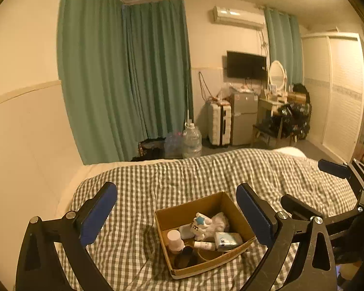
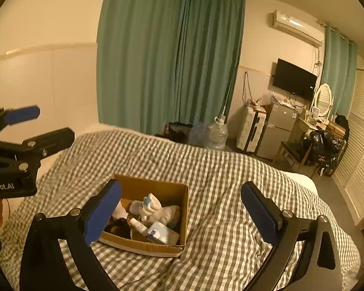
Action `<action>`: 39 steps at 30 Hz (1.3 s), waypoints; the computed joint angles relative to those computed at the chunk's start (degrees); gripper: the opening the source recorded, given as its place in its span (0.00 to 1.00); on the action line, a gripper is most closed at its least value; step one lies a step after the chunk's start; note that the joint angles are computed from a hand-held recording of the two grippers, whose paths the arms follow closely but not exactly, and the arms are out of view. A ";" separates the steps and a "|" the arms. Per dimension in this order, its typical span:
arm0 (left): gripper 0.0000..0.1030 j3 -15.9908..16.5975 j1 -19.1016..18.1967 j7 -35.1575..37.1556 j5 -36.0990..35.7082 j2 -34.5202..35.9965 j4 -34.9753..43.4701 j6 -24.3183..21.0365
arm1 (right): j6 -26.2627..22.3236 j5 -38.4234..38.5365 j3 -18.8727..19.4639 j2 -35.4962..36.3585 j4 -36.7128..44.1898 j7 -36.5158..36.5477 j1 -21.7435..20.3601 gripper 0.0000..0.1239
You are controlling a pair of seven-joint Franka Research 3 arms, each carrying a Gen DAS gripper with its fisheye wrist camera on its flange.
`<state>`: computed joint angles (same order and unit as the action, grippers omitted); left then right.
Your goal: Organize objects
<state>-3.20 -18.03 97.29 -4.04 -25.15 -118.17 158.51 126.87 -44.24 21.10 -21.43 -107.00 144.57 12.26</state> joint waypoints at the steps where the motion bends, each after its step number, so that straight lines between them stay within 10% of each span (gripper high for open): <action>1: 0.99 -0.43 0.64 -1.11 0.15 -1.25 -1.83 1.68 | 0.23 -0.21 0.09 -0.79 -0.51 0.96 -0.03 0.81; 14: 1.00 1.17 -1.21 -10.50 2.10 -13.15 -21.14 14.70 | 2.95 -2.73 4.71 -11.16 -13.58 13.99 -3.18 0.82; 39: 1.00 -1.34 3.97 -20.68 16.57 -16.57 -29.40 13.58 | 6.28 3.52 9.62 -17.14 -23.19 13.13 -7.39 0.82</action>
<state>-4.54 -14.06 76.61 12.54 -41.71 -147.57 172.09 133.15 -40.72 30.73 -38.57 -130.19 157.70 4.87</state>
